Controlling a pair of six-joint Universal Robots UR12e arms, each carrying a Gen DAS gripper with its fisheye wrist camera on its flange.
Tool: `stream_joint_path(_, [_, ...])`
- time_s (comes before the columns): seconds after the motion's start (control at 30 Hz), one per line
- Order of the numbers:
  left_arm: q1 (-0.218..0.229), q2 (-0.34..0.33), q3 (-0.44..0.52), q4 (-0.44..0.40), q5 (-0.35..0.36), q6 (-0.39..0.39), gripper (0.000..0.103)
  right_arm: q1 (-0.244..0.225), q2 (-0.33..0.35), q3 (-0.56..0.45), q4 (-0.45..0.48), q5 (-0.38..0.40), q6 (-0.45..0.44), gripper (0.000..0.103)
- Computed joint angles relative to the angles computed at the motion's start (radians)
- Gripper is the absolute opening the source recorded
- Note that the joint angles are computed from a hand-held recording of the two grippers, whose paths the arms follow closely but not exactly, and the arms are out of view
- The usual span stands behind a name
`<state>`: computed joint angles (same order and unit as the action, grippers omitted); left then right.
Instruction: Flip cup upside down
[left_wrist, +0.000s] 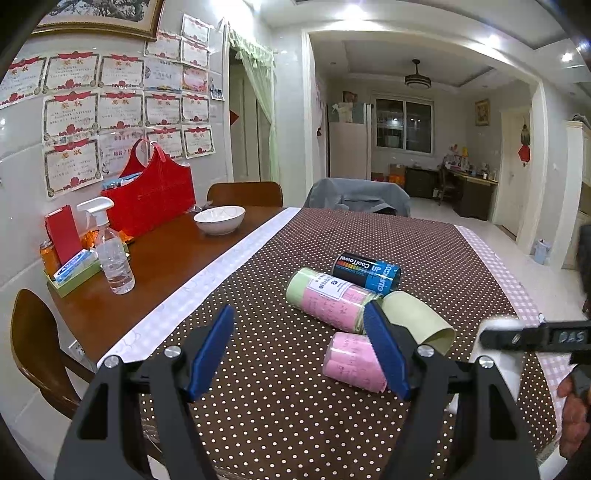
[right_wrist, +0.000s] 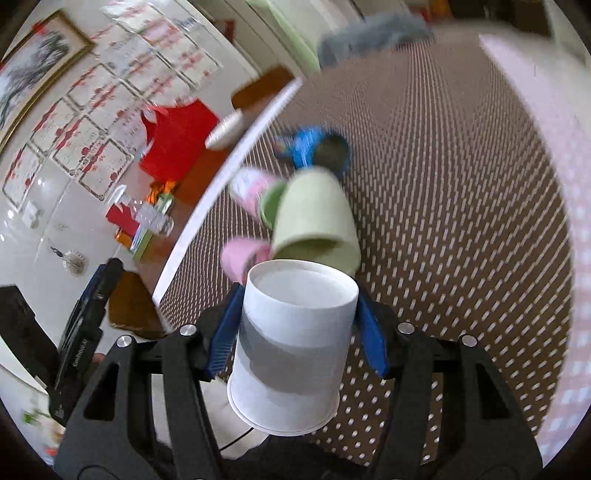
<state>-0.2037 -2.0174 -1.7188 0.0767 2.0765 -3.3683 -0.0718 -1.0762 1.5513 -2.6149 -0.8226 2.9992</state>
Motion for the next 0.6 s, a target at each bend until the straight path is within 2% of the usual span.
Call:
stream_joint_path(0.07, [-0.001,0.0,0.0,0.001,-0.001,0.004,0.072,0.008,-0.016,0.046,-0.191,-0.069,0.024,0.058])
stream_joint_path(0.23, [-0.004,0.001,0.002,0.007,-0.002,0.015,0.072,0.017,-0.007,0.091,-0.404,-0.148,0.054,0.058])
stream_joint_path(0.43, [-0.006,0.001,0.002,0.01,-0.004,0.02,0.072,0.058,0.031,0.097,-0.551,-0.278,0.047,0.058])
stream_joint_path(0.6, [-0.006,0.0,0.003,0.01,-0.003,0.016,0.072,0.087,0.057,0.095,-0.603,-0.365,0.002,0.058])
